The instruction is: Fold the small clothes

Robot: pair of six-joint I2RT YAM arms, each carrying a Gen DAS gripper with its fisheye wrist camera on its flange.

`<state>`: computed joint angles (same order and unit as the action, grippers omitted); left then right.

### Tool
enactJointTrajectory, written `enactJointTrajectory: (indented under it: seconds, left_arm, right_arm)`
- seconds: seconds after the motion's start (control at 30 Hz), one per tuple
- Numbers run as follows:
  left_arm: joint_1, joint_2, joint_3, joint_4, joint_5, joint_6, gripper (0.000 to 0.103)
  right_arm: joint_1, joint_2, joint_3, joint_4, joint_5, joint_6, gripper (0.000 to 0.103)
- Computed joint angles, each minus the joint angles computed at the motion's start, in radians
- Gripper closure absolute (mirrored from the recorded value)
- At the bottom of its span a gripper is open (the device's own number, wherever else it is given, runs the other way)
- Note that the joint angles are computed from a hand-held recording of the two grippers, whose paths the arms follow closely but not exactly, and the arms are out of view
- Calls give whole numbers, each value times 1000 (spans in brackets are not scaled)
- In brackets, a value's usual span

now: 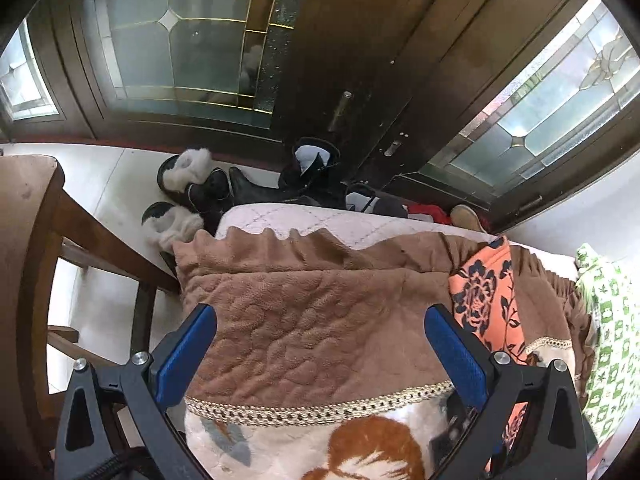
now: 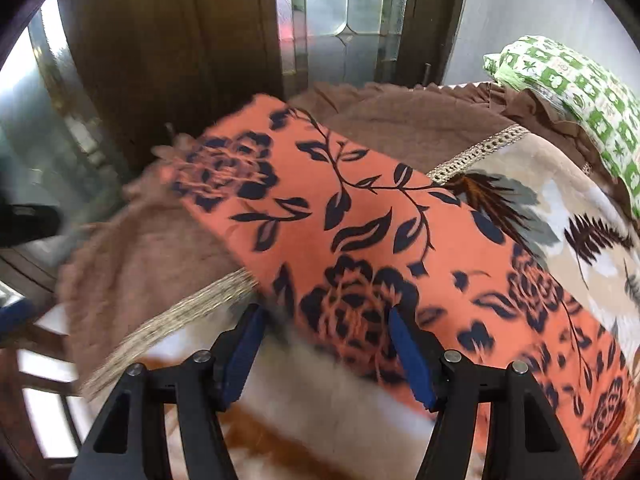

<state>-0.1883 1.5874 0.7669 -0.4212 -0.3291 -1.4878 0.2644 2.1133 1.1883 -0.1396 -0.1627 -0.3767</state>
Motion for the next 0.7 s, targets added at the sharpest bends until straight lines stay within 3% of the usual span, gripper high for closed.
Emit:
enactJointTrajectory:
  seconds: [0.03, 0.07, 0.1, 0.23, 0.47, 0.6, 0.7]
  left_arm:
    - [-8, 8, 13, -3, 1, 8, 0]
    - [-16, 19, 28, -8, 1, 19, 0]
    - [-22, 30, 41, -12, 0, 26, 0]
    - [-51, 62, 81, -14, 1, 44, 0]
    - [-206, 209, 300, -90, -50, 106, 0]
    - [-339, 379, 548, -150, -69, 240, 0]
    - [-446, 547, 802, -218, -60, 374, 0]
  right_arm:
    - [-11, 12, 7, 26, -29, 23, 44]
    - [-27, 15, 19, 27, -54, 48, 63]
    - [-48, 15, 42, 22, -72, 78, 96]
    - [-168, -39, 42, 55, -194, 169, 96]
    - [-612, -173, 52, 14, -572, 307, 96]
    - [-968, -116, 228, -155, -782, 292, 96]
    - [-1188, 20, 444, -333, -861, 231, 96]
